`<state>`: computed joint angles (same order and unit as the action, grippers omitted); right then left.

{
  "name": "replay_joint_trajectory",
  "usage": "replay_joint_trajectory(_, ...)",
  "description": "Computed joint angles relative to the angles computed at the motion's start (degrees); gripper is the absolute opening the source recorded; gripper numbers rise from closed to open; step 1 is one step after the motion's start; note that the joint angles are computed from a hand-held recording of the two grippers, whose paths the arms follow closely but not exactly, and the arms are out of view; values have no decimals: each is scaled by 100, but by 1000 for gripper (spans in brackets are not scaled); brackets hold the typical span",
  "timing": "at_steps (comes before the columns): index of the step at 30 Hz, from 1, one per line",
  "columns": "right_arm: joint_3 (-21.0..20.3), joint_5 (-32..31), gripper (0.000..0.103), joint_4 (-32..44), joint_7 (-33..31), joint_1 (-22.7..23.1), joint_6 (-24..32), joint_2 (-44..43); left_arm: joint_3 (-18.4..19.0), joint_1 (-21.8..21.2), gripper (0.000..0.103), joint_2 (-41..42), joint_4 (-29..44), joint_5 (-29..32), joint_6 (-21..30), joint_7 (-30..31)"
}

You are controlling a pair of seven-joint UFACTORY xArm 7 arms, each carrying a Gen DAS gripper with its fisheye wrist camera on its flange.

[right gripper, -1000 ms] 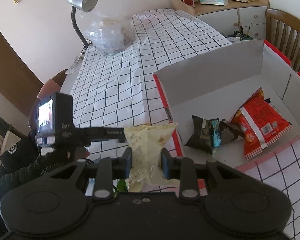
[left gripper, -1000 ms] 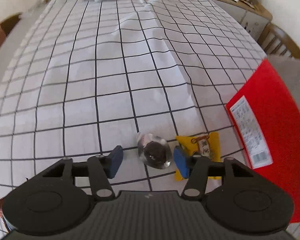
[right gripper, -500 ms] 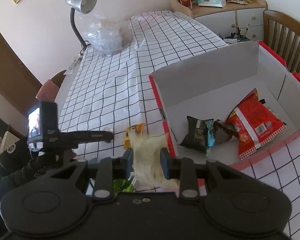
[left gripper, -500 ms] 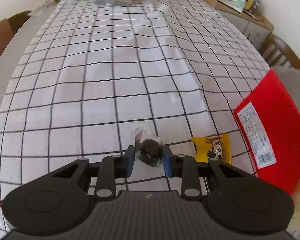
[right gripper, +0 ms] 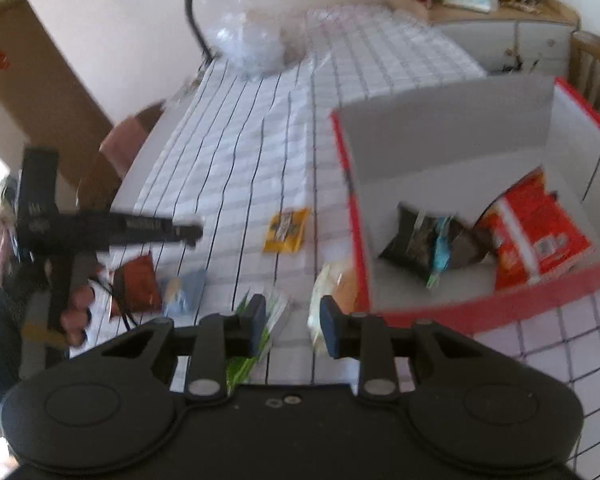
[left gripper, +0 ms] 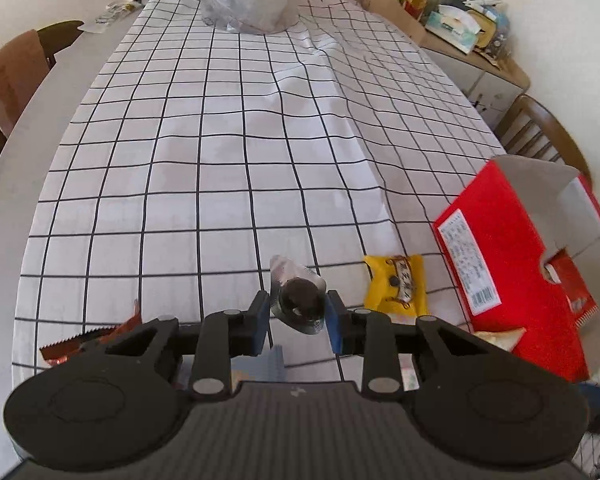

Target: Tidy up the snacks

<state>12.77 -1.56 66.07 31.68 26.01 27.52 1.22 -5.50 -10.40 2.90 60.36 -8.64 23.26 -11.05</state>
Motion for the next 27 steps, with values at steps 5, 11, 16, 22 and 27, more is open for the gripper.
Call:
replay_joint_trajectory(5, 106, 270, 81, 144, -103, 145, 210, 325, -9, 33, 28, -79, -92, -384, 11, 401)
replay_joint_trajectory(11, -96, -693, 101, 1069, 1134, 691, 436, 1334, 34, 83, 28, -132, -187, -526, -11, 672)
replay_joint_trajectory(16, -439, -1294, 96, 2545, 1961, 1213, 1592, 2429, 59, 138, 28, -143, -243, -795, -26, 1005)
replay_joint_trajectory(22, -618, -1345, 93, 3455, 2142, 1367, 2198, 3036, 62, 177, 28, -134, -310, -1223, -98, 1327)
replay_joint_trajectory(27, -721, -1609, 80, 3844, 2012, 1567, 2565, 3263, 62, 189, 28, -117, -331, -1367, -147, 1405)
